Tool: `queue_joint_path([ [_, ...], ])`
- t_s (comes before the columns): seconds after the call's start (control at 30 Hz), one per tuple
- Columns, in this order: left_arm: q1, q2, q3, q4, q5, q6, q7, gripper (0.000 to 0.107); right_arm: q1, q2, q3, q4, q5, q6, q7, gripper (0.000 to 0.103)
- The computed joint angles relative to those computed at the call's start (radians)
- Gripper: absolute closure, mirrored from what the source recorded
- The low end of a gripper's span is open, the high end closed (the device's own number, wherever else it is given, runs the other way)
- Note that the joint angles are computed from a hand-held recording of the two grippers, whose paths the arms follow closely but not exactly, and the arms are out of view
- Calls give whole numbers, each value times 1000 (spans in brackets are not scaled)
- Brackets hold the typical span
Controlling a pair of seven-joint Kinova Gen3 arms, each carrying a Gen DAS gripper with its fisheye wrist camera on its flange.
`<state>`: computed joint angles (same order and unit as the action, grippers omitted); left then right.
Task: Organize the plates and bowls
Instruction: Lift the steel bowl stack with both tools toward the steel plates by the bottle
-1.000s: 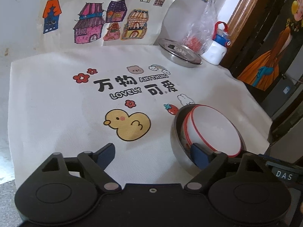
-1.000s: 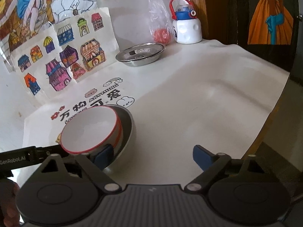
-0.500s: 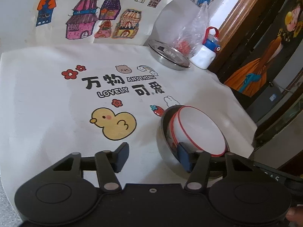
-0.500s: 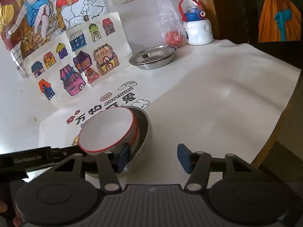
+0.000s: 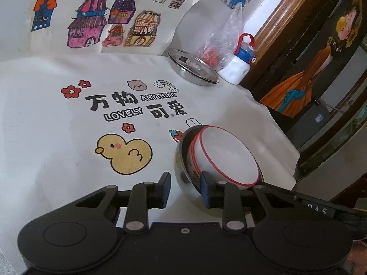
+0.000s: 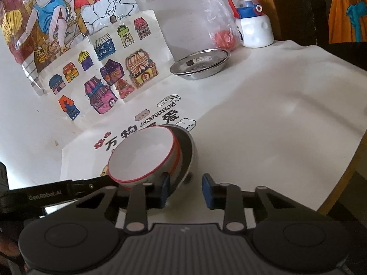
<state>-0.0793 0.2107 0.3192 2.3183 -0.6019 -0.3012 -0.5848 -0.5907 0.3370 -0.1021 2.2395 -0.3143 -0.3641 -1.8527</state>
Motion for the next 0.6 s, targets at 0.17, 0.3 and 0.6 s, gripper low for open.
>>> queue_joint_path([
  [0.17, 1, 6, -7, 2, -8, -21, -2, 85, 16, 4, -13, -5, 20, 1, -25, 75],
  [0.3, 14, 10, -20, 4, 14, -29, -14, 86, 5, 10, -6, -11, 4, -1, -36, 75],
  [0.6, 53, 7, -43, -1, 94, -9, -61, 87, -77, 16, 52, -22, -100, -3, 28, 77],
])
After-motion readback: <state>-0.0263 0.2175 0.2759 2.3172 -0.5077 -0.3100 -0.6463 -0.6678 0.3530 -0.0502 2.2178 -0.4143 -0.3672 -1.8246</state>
